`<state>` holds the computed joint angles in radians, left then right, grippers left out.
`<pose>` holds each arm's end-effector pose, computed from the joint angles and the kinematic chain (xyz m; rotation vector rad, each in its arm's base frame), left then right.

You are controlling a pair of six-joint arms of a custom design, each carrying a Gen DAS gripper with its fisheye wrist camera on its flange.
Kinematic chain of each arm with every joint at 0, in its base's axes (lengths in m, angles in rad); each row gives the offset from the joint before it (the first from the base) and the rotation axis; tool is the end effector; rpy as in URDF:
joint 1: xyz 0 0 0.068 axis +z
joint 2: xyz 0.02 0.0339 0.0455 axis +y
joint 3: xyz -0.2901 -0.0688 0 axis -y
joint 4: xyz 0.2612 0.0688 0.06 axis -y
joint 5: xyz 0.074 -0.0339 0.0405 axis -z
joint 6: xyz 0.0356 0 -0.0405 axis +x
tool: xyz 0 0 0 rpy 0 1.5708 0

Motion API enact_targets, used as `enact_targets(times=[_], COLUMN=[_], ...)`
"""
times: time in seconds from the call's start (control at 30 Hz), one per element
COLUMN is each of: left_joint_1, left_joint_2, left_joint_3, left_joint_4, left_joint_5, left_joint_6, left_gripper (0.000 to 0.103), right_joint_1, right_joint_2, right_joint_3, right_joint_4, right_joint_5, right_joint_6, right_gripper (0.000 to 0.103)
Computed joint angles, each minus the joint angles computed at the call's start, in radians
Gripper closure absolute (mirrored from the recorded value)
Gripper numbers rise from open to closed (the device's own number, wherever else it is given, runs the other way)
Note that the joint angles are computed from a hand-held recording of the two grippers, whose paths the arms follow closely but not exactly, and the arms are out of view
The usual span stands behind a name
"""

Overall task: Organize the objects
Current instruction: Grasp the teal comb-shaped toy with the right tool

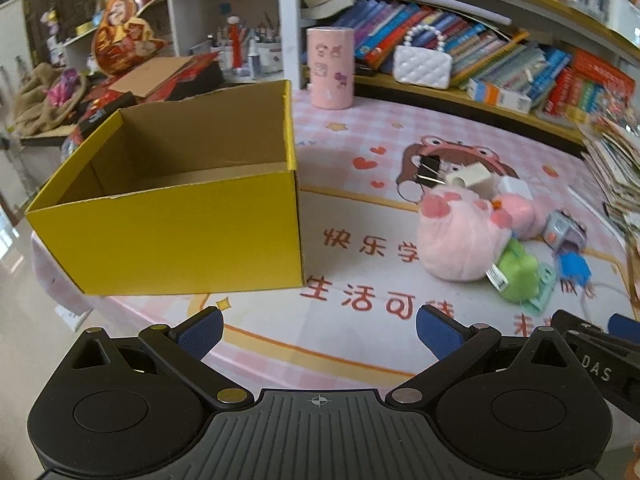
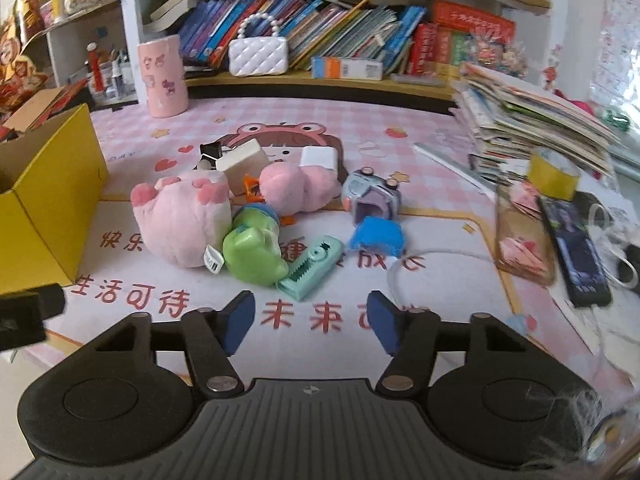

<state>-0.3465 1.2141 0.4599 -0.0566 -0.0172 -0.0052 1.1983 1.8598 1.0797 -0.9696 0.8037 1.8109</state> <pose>0.2125 -0.0761 0.1708 0.3972 2.3531 -0.1465 0.1378 0.2822 0.1534 0.6198 2.2552 -0.2749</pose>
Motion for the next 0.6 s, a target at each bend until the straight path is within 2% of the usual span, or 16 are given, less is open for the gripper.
enact_targets(times=[0.17, 0.3, 0.47, 0.6], left_joint_1=[-0.047, -0.092, -0.134, -0.16], left_joint_2=[0.008, -0.001, -0.021, -0.027], left_joint_3=[0.015, 0.018, 0.02, 0.024], left_joint_4=[-0.014, -0.016, -0.028, -0.032], left_joint_5=[-0.074, -0.144, -0.222, -0.268], left_joint_6=[-0.087, -0.13, -0.165, -0.191], left_gripper=[0.0, 0.0, 0.0, 0.0], right_joint_1=[-0.078, -0.137, -0.219, -0.263], right_joint_2=[-0.035, -0.052, -0.055, -0.055], right_joint_3=[-0.128, -0.209, -0.26, -0.283], right_joint_4=[0.252, 0.425, 0.581, 0.666], right_joint_5=[-0.022, -0.04, -0.057, -0.06], right_joint_6=[-0.279, -0.429, -0.558, -0.63], right_gripper=[0.045, 0.045, 0.045, 0.039])
